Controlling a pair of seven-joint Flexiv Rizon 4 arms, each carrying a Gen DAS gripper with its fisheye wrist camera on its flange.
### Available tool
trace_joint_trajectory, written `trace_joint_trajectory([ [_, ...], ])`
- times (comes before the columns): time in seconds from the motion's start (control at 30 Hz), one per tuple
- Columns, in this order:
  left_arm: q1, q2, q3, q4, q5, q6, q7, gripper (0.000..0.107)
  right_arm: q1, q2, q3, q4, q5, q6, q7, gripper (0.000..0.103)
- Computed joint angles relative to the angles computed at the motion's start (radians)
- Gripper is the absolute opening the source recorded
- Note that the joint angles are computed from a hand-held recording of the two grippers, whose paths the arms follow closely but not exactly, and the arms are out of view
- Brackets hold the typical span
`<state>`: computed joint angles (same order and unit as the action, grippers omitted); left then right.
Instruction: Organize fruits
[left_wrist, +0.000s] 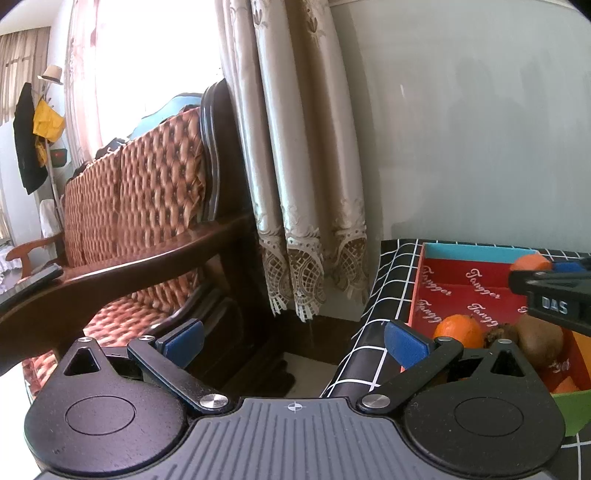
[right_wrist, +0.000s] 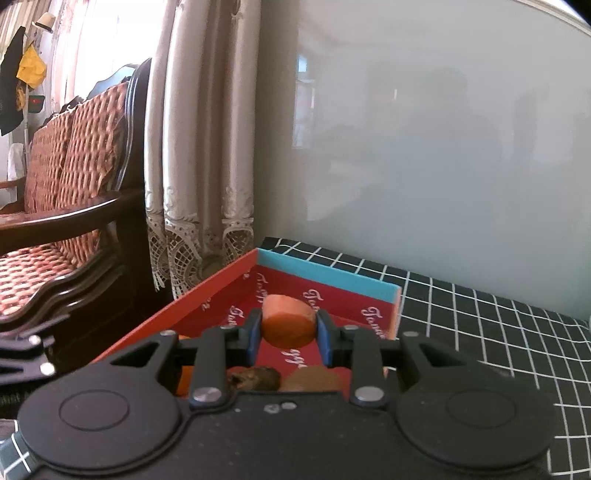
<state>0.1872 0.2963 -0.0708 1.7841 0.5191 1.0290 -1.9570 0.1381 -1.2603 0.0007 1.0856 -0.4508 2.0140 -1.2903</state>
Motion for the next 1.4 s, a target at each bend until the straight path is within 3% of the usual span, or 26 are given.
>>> trace_joint_trajectory([
  [0.07,-0.002,0.003,0.000,0.002,-0.001,0.000,0.004,0.103,-0.007,-0.009,0.017,-0.017,-0.026,-0.017,0.003,0.029],
  [0.13,-0.003,0.004,-0.003,0.003,-0.002,-0.002,0.005,0.103,0.012,-0.012,-0.012,-0.022,-0.011,-0.026,-0.009,0.041],
  [0.2,-0.006,0.005,-0.006,0.003,-0.005,-0.005,0.005,0.103,0.052,-0.003,-0.076,0.001,0.087,0.026,-0.031,0.070],
  [0.23,-0.009,0.007,-0.007,0.004,-0.007,-0.004,0.005,0.103,0.060,0.005,-0.089,0.015,0.116,0.053,-0.043,0.073],
  [0.53,-0.037,0.040,-0.011,0.026,-0.048,0.047,0.020,0.103,0.034,0.096,-0.122,0.168,0.243,0.199,-0.144,0.075],
  [0.6,-0.049,0.056,-0.009,0.041,-0.069,0.068,0.035,0.103,0.020,0.111,-0.122,0.226,0.271,0.271,-0.173,0.083],
  [0.73,-0.105,0.098,0.011,0.097,-0.182,0.093,0.082,0.103,-0.023,0.134,-0.091,0.365,0.313,0.400,-0.185,0.088],
  [0.83,-0.135,0.137,0.012,0.142,-0.264,0.089,0.101,0.103,-0.042,0.148,-0.080,0.449,0.322,0.429,-0.170,0.094],
  [0.93,-0.114,0.193,-0.035,0.179,-0.258,0.089,0.071,0.103,-0.052,0.157,-0.077,0.509,0.325,0.457,-0.166,0.103],
  [1.23,-0.088,0.271,-0.148,0.242,-0.215,0.027,0.044,0.103,-0.053,0.102,-0.104,0.501,0.449,0.568,-0.229,0.103],
  [1.3,-0.081,0.277,-0.161,0.254,-0.197,0.023,0.031,0.103,-0.052,0.115,-0.109,0.507,0.475,0.506,-0.222,0.103],
  [1.4,-0.075,0.279,-0.173,0.245,-0.187,-0.002,0.015,0.103,-0.077,0.110,-0.097,0.507,0.448,0.540,-0.193,0.103],
])
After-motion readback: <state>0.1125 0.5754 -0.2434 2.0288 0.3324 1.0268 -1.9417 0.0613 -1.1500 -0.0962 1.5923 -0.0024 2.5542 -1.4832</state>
